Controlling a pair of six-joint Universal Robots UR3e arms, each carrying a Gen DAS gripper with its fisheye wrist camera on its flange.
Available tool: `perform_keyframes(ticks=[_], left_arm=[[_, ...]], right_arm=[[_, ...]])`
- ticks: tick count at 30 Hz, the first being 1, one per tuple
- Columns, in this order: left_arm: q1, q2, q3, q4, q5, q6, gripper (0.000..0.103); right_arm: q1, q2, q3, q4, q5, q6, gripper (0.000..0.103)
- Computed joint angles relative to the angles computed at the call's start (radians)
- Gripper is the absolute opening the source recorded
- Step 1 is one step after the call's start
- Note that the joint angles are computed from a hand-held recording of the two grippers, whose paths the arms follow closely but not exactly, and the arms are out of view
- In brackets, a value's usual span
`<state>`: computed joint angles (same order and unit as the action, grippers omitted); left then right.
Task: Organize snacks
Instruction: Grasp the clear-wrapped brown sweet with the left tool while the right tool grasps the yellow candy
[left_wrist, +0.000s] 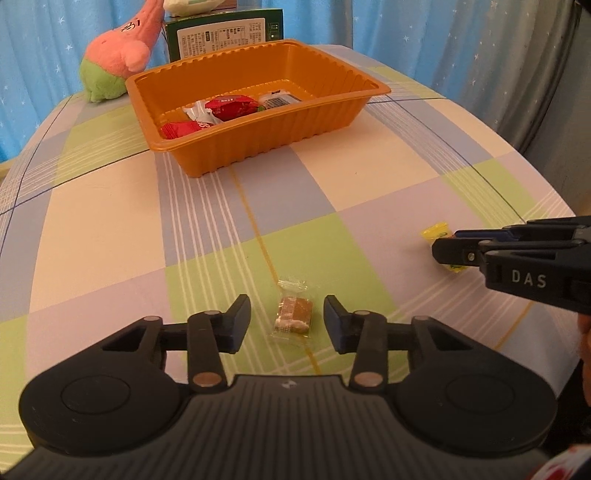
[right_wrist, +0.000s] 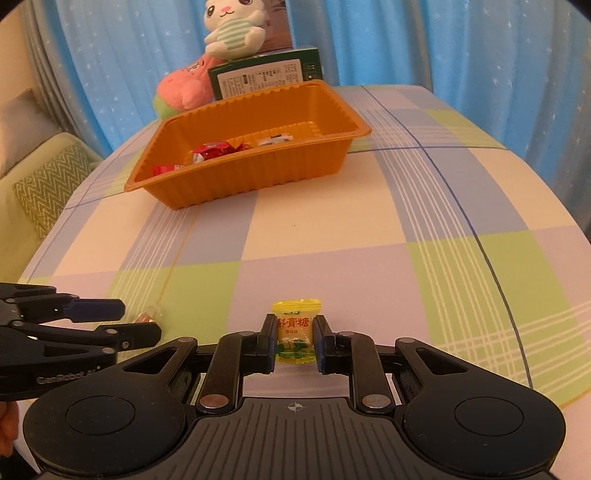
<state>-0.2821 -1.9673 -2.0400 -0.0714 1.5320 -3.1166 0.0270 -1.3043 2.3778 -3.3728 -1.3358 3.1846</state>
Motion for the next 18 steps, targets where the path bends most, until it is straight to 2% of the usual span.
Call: perform_keyframes(ticks=[7,14,18], left_arm=[[-0.024,-0.033,0.023,0.01,0.03,-0.004,0.018],[-0.053,0.004,0.006,0.003,0.077,-0.093,0.018],[-0.071,0.065,-0.028,-0.004,0.1,-0.192,0.018]], right_arm=[[-0.012,0.003,0.006,-0.01,0.018,0.004,0.02],[-0.022,-0.017,0.015,-0.006,0.027,0.009,0.02],[-0.029,-0.063,0.035,0.01,0.036,0.008,0.02]])
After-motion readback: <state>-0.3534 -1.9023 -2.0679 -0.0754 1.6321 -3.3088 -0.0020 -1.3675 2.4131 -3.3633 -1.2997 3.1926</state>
